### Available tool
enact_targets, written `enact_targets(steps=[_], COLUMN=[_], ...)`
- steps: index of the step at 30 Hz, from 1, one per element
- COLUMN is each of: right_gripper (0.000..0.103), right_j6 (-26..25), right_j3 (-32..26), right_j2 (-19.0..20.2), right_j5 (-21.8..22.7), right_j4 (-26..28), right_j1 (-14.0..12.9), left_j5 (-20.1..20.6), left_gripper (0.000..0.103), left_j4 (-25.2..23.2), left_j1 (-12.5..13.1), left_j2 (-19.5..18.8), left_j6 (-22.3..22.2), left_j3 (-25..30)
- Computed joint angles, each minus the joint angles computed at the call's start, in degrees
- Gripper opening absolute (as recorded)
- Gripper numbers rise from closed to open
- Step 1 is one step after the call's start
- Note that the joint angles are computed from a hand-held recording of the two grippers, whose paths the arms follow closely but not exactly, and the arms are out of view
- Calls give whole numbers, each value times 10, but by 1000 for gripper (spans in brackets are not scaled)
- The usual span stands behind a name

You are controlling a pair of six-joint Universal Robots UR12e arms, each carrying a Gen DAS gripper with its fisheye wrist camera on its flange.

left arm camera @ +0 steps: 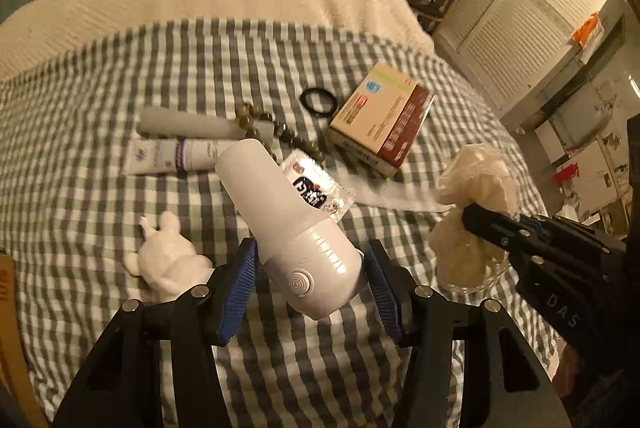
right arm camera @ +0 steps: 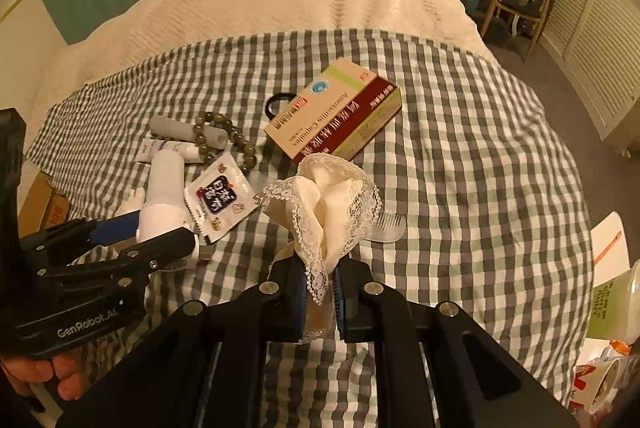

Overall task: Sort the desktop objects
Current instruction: 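Carry the white bottle and lace cloth into the cardboard box and release both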

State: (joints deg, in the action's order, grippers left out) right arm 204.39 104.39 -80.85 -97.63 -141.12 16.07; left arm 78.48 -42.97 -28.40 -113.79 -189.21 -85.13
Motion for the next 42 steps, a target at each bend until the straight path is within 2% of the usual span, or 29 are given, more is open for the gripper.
enact_targets(steps=[9,11,14,20,24,28,34,36,42], right_gripper=[10,10,10,10,10,10,10,10,10], right_j6=[-18,-19,-22,-27,-36,-48,-87,-107,-115], right_j3=[-29,-41,-60,-101,-134,-180,-249,-271,-328], right_j2=[-9,-6,0,13,28,57,104,121,171], right_j5=[-17,-23,-27,-27,-27,-20,-9,-10,12], right_j4=[0,-1,3,5,0,1,-2,-3,13], right_j1=[31,41,57,93,119,145,187,199,213], left_j5=[13,15,42,50,46,43,44,51,30], left_gripper=[56,56,56,56,56,56,56,56,56], left_j4=[28,40,51,67,89,91,105,103,87], left_j1=[9,17,28,78,121,168,224,233,268], left_j2=[46,63,86,149,191,228,263,269,277], left_j6=[7,21,45,36,22,17,49,63,90], left_j3=[-22,-36,-53,-98,-129,-160,-212,-225,-259])
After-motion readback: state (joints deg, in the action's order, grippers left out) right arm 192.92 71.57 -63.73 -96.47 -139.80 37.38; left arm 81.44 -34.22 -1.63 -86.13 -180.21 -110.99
